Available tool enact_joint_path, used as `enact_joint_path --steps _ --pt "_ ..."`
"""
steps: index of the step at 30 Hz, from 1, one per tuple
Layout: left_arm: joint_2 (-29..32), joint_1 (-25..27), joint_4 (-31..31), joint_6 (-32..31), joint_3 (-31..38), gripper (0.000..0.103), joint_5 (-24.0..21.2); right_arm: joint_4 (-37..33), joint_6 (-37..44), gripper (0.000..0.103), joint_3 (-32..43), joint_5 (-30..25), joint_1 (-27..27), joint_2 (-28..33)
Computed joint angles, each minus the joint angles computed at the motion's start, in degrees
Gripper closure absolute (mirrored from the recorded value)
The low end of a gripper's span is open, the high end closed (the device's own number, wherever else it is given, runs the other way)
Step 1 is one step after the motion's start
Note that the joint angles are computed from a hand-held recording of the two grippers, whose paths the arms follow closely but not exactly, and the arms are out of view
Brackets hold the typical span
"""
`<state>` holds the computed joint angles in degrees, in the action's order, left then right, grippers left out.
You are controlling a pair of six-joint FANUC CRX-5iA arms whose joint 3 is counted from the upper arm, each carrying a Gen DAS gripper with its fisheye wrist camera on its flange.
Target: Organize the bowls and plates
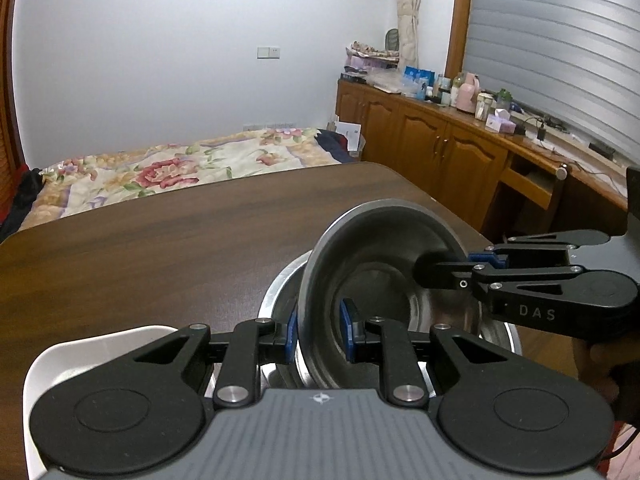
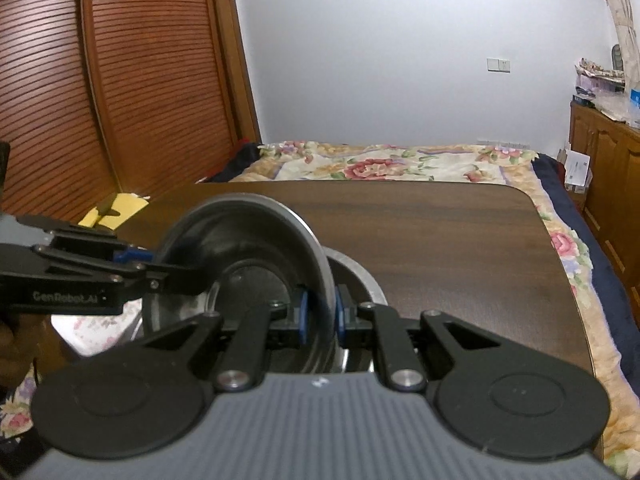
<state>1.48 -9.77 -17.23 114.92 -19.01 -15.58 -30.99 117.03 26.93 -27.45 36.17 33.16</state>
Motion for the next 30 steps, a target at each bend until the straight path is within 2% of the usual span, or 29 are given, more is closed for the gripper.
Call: enact_joint_path --steps 2,8,19,24,30 --pt "0.25 -0.36 -1.90 1.76 0.53 0.080 -0.51 0.67 0.13 0.088 -0.28 0.65 0.20 0.01" --pt "0.75 -0.03 -1.55 1.67 0.28 0.080 -0.18 2.98 0.47 0.087 -1.52 2.35 0.99 -0.11" --pt "0.68 0.38 -0.96 1.72 -0.42 0.080 0.91 1.55 2.63 0.086 -0.87 2.04 0.56 0.44" --pt "0.23 0.30 -2.11 3.33 -0.68 0.080 1.25 2.11 2.41 0.086 -1.76 3.18 0.96 0.08" --pt "0.23 0.48 -1.34 2.28 -1.08 0.080 1.84 2.43 1.81 0.086 -2.37 3.98 1.13 -0.24"
